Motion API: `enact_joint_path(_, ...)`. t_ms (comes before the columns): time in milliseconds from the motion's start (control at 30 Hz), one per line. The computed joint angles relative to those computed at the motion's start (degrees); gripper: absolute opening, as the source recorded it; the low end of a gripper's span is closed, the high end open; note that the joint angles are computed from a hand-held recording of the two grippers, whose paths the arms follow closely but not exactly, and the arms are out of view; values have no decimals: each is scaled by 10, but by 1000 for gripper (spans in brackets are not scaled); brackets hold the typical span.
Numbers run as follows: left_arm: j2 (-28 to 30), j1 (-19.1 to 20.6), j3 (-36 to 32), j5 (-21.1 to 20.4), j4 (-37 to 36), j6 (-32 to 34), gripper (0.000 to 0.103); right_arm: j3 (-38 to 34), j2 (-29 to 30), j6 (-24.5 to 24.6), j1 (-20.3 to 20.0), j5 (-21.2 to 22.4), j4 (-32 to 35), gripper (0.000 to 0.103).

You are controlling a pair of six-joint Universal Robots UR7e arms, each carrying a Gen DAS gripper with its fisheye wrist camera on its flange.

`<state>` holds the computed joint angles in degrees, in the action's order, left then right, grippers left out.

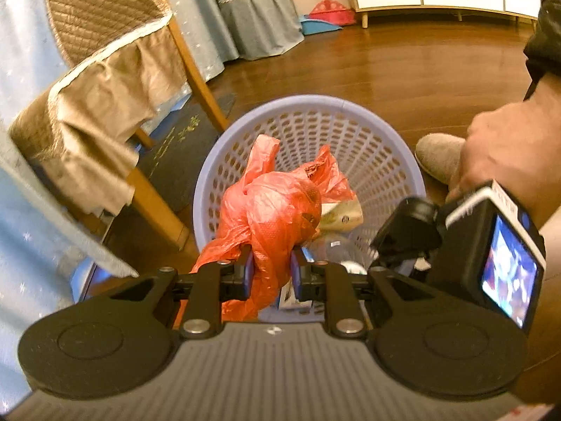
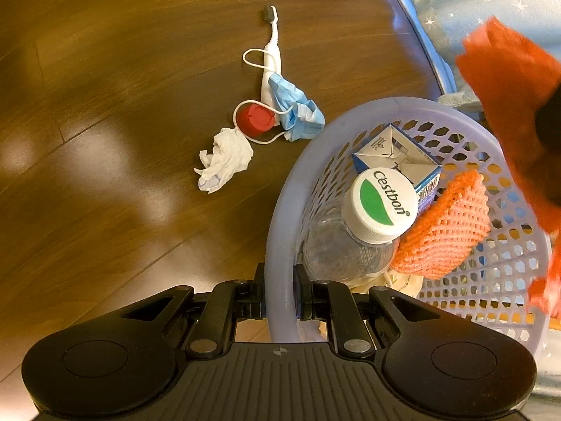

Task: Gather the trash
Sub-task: 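Open the left gripper to drop the red bag into the basket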

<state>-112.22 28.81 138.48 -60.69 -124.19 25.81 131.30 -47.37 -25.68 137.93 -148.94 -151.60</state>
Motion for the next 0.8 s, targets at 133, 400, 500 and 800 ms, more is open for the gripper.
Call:
enact_joint_path(133, 20, 4, -2, -10, -22, 9, 18, 5, -5, 0, 0, 0, -2, 10)
enact_joint_path(400, 63, 14, -7, -31, -63, 26, 19, 11, -14, 1, -3, 5, -12, 10)
enact_joint_path(500, 83, 21, -12, -44, -77, 38, 19, 13, -15, 0, -4, 6, -17, 10)
enact_joint_path(800, 96, 27, -4, -52, -129, 44, 57, 14, -24, 3, -4, 8, -10, 10)
